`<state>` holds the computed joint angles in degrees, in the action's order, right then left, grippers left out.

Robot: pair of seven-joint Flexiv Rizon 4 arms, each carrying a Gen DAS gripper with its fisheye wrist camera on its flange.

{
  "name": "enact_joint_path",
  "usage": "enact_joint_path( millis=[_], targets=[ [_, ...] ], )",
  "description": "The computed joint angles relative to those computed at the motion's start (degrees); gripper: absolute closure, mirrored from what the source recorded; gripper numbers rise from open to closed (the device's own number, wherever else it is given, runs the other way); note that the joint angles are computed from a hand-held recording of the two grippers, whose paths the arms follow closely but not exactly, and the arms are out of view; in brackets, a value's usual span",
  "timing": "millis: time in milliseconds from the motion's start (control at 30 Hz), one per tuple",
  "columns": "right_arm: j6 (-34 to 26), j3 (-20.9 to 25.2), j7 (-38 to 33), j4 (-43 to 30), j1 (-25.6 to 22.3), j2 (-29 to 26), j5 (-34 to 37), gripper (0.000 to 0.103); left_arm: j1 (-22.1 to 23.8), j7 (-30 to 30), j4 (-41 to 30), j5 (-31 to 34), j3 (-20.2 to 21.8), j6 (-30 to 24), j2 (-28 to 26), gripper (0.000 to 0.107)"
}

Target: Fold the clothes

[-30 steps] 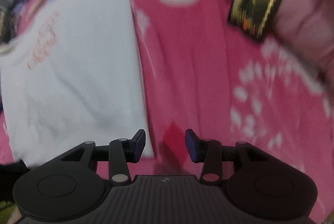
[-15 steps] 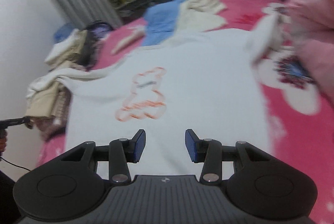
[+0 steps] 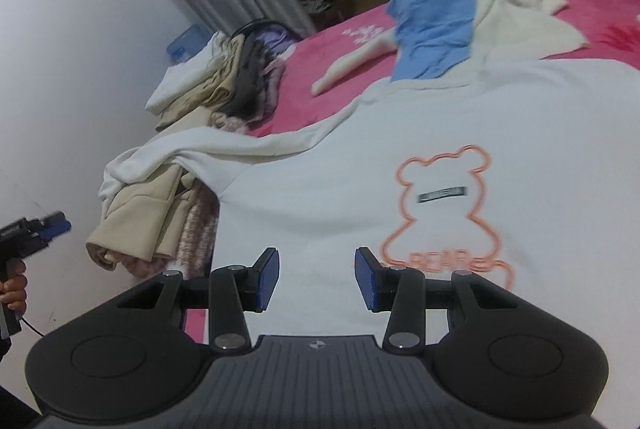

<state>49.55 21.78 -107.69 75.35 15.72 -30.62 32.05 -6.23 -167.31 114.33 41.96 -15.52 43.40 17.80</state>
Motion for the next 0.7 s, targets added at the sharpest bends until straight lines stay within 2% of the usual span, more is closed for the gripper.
enact_joint_path(
  millis=[67, 100, 167, 233, 300, 367, 400, 467, 533, 700],
  targets=[
    [-0.7, 0.1, 0.7, -0.7, 0.5, -0.6, -0.1, 0.058, 0.8, 7.0, -4.9, 4.1, -4.4, -11.8, -3.7, 0.056],
    [-1.1, 0.3, 0.8, -0.8, 0.5, -0.7, 0.2, 0.058, 0.5, 10.7, -7.0, 6.2, -5.6, -16.1, -6.1, 0.056],
    [-1.0, 0.4, 0.9, -0.2, 0.5, -0.4, 0.6, 0.058, -0.4, 15.4, -9.6, 8.8, -6.3, -20.2, -10.2, 0.056],
    [-0.9, 0.4, 1.2, 0.7, 0.5, 0.1, 0.8, 0.058, -1.2, 16.7, -10.8, 8.4, -5.0, -20.6, -13.1, 0.059],
    [-0.9, 0.1, 1.8, 1.7, 0.4, 0.7, 0.8, 0.058, -2.2, 14.4, -10.7, 8.6, -3.4, -20.1, -13.9, 0.065],
    [-1.0, -0.2, 2.5, 2.7, 0.1, 1.3, 0.9, 0.058, -3.0, 11.4, -9.9, 7.6, -1.0, -17.3, -13.6, 0.083],
    [-1.1, -0.4, 2.8, 3.2, -0.1, 1.5, 0.9, 0.058, -3.6, 10.7, -9.7, 7.2, 0.0, -16.5, -13.5, 0.087],
    [-1.3, -0.7, 3.6, 4.0, -0.4, 1.9, 0.9, 0.058, -4.9, 11.0, -10.2, 7.2, 1.4, -16.8, -13.6, 0.103],
    [-1.2, -1.0, 4.6, 4.6, -0.8, 2.0, 1.2, 0.058, -6.3, 11.4, -10.6, 7.4, 2.6, -17.9, -13.4, 0.106],
    [-1.1, -1.2, 6.6, 5.3, -1.6, 1.8, 2.0, 0.058, -8.4, 8.3, -11.4, 9.3, 4.6, -16.8, -10.3, 0.107]
  ],
)
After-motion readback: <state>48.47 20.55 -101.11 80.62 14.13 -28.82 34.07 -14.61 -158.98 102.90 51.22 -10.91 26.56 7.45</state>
